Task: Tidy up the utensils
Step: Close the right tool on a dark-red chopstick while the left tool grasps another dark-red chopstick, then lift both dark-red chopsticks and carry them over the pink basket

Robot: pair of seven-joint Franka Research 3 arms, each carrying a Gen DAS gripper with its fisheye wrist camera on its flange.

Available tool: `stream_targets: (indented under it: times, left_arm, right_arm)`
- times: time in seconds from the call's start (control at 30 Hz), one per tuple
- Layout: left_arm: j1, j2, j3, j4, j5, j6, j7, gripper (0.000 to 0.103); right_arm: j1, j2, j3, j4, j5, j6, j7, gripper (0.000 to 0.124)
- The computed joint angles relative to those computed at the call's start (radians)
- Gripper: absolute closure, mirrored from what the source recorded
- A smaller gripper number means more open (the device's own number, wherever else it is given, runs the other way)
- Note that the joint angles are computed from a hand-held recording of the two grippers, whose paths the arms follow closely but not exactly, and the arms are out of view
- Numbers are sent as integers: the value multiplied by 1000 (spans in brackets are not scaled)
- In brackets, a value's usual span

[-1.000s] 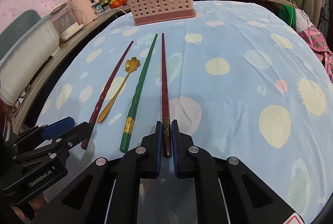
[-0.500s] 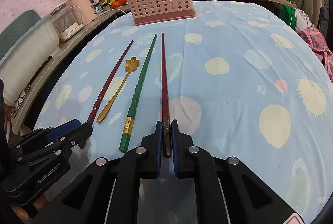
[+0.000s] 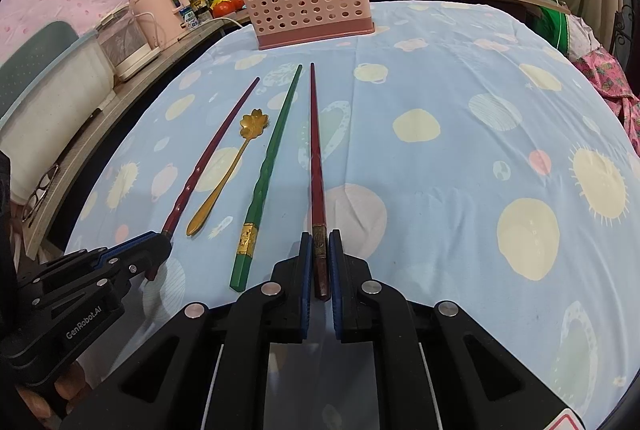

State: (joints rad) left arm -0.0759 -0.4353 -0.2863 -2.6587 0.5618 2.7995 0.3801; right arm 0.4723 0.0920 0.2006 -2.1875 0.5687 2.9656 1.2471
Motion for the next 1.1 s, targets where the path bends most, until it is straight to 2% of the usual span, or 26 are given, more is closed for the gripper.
stream_targets:
  times: [0.6, 1.1]
  left_arm:
    - [3, -61, 10, -16, -32, -6, 14, 96]
    - [64, -154, -2, 5, -5, -8, -1, 96]
  right_arm:
    - [-4, -28, 0, -4, 123, -17, -79, 117]
    - [0, -79, -20, 22, 263, 7, -185, 117]
